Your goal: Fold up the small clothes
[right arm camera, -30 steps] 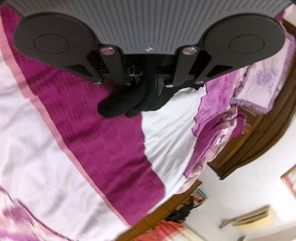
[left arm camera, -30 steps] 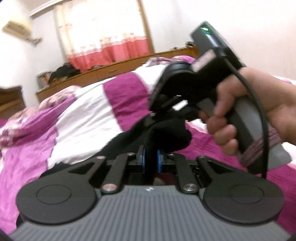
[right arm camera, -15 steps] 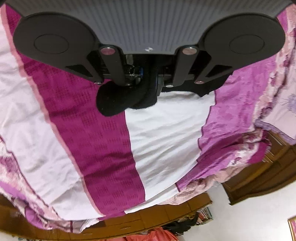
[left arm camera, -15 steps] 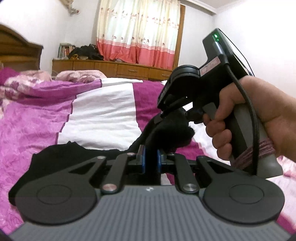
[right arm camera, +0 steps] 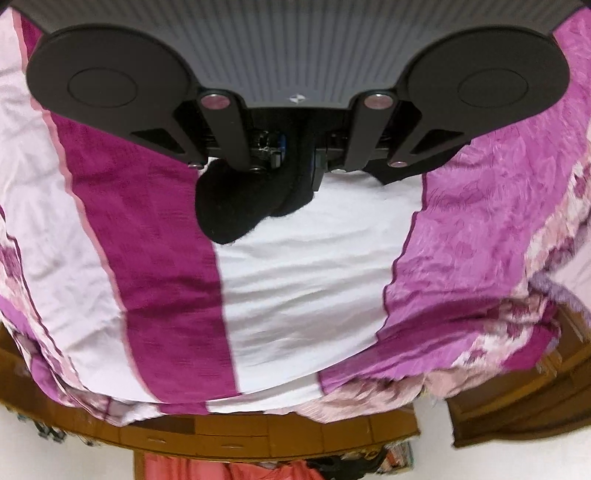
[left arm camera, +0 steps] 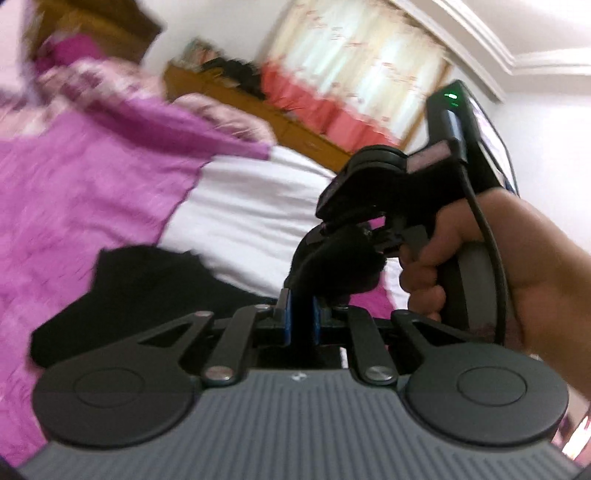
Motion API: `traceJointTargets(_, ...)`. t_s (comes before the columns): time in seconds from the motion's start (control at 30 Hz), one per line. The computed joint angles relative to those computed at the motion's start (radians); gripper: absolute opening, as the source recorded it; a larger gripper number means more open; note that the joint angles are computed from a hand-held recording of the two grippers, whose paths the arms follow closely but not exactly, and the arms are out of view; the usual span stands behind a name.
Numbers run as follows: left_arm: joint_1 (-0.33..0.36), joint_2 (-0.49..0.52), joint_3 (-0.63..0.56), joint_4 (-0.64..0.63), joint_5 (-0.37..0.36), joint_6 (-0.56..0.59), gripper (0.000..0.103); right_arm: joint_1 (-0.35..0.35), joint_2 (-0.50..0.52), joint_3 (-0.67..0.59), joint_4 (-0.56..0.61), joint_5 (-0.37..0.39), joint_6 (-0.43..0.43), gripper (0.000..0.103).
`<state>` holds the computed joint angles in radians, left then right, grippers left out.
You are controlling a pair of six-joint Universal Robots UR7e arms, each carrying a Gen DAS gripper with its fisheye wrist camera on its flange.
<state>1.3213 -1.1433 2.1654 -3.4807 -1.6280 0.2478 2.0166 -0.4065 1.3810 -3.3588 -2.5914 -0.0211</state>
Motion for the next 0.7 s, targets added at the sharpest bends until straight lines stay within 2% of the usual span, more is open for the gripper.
traceJointTargets(0.2, 0.065, -0.017, -0.049, 0.078, -0.018, -0.022, 0.013, 0.015, 0.152, -0.218, 0.120, -0.016, -0.028, 0.011)
traceJointTargets(0.43, 0.171, -0.011, -0.102, 0.111, -0.100, -0.045, 0.013, 0.031, 0.309, -0.465, 0.300, -0.034, -0.040, 0.011)
traceJointTargets(0.57, 0.229, 0.006, -0.148, 0.181, -0.133, -0.137, 0.013, 0.037, 0.405, -0.615, 0.399, -0.041, -0.048, 0.011)
traceJointTargets(0.67, 0.242, 0.007, -0.165, 0.231, -0.107, -0.203, 0.013, 0.039, 0.495, -0.767, 0.518, -0.075, -0.056, 0.011)
traceJointTargets(0.7, 0.248, 0.004, -0.171, 0.252, -0.119, -0.218, 0.013, 0.039, 0.522, -0.813, 0.554, -0.084, -0.058, 0.011)
